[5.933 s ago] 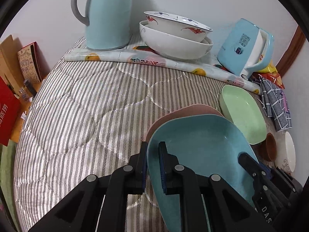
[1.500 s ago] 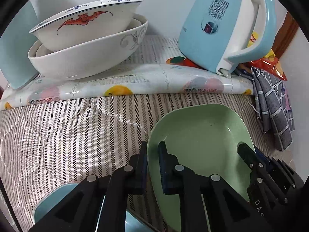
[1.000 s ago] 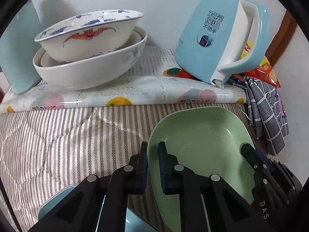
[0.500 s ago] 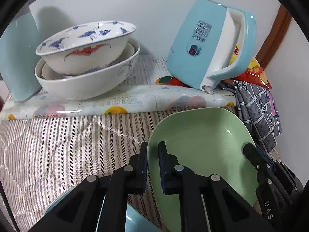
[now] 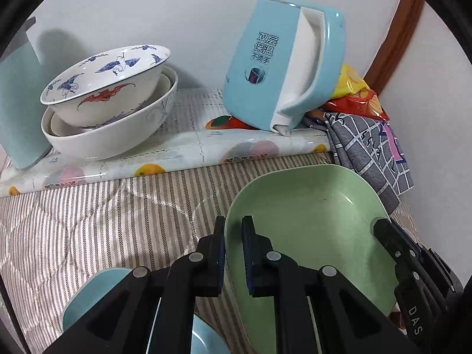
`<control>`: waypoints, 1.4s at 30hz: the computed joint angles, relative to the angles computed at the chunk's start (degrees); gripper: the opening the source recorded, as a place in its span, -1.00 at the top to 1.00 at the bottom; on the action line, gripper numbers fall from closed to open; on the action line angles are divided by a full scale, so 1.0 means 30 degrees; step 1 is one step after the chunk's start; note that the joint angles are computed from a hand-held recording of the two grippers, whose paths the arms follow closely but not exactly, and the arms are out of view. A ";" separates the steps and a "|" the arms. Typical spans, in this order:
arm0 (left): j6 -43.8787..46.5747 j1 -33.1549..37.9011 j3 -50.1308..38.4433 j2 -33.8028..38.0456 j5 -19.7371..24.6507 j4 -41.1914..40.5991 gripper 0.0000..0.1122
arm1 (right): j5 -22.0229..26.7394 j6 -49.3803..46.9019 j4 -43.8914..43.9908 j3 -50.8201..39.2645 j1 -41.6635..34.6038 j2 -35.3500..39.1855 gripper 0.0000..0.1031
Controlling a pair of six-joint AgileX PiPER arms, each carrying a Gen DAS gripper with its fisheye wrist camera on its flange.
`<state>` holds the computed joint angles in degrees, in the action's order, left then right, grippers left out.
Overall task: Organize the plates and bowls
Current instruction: 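Lift the green plate with both grippers and carry it over the blue-on-pink stack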
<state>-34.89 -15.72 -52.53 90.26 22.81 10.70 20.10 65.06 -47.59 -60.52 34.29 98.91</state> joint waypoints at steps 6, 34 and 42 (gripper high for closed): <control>-0.1173 -0.0786 0.0165 -0.0852 0.0626 0.0965 0.80 | 0.0454 0.0509 -0.0283 0.0824 0.0235 -0.1124 0.91; -0.8356 -0.5825 0.4355 -0.9786 0.7140 0.6012 0.78 | 0.4742 0.3469 -0.1064 0.4073 0.6071 -0.7292 0.90; -0.7969 -0.4837 0.6397 -1.2743 0.8194 0.5477 0.77 | 0.5092 0.5248 -0.1860 0.4040 0.8486 -0.6771 0.91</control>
<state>-58.80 -30.23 -33.34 52.03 47.40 27.13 35.37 80.80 -53.18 -48.40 59.75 78.59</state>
